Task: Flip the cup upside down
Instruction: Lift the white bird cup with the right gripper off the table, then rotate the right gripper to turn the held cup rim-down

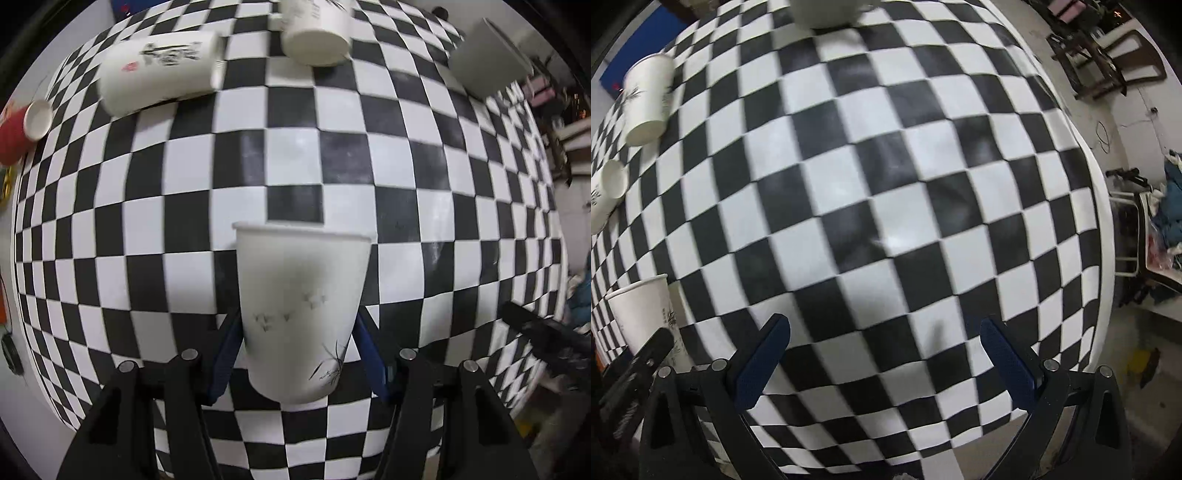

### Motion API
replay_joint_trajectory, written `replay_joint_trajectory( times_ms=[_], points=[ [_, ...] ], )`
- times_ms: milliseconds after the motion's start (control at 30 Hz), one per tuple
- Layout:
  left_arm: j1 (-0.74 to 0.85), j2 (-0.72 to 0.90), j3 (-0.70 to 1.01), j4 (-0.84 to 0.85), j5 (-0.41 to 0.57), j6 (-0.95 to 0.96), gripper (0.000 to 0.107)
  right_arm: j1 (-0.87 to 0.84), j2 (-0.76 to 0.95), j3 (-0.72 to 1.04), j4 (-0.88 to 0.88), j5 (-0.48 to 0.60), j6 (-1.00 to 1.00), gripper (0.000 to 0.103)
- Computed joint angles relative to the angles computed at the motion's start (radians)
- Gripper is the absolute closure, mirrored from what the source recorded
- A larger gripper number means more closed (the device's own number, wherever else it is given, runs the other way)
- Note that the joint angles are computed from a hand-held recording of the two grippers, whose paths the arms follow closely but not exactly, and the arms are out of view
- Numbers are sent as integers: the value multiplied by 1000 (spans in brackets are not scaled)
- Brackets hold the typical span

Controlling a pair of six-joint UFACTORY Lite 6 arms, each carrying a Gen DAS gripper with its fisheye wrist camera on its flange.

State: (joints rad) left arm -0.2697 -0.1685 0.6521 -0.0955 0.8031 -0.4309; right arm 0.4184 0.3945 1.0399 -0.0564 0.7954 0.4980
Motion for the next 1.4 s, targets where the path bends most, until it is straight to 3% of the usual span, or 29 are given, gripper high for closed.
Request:
replay_joint_trajectory(
  times_ms=[333, 367, 467, 600, 767, 933, 1067, 1100, 1200, 1267, 1400],
  points=[
    [-121, 144, 108, 76, -44, -150, 48, -163, -113, -195, -35, -108, -77, 0],
    [-113, 149, 137, 72, -23, -143, 47, -162, -118, -195, -34, -105, -78, 0],
    [-109, 103, 144, 77, 17, -135, 29, -162, -129, -205, -29, -106, -82, 0],
    [-98, 50, 169, 84, 76, -135, 17, -78, -136, -138, -3, -42, -25, 0],
    [-53, -112, 212, 97, 199, -133, 17, 2, -154, -49, 47, 50, 11, 0],
    [83, -345, 276, 182, 351, -88, 13, 84, -198, 64, 71, 158, -30, 0],
    [286, -525, 253, 261, 409, 33, 12, 249, -119, 313, -10, 302, -123, 0],
    [330, -558, 238, 277, 413, 64, 4, 299, -88, 376, -46, 334, -158, 0],
    [594, -622, 152, 235, 378, 281, 4, 474, 47, 595, -179, 447, -303, 0],
    [665, -653, 56, 259, 355, 303, 4, 588, 140, 702, -296, 494, -418, 0],
    [790, -738, -120, 265, 325, 371, 4, 783, 232, 704, -553, 463, -633, 0]
  ],
)
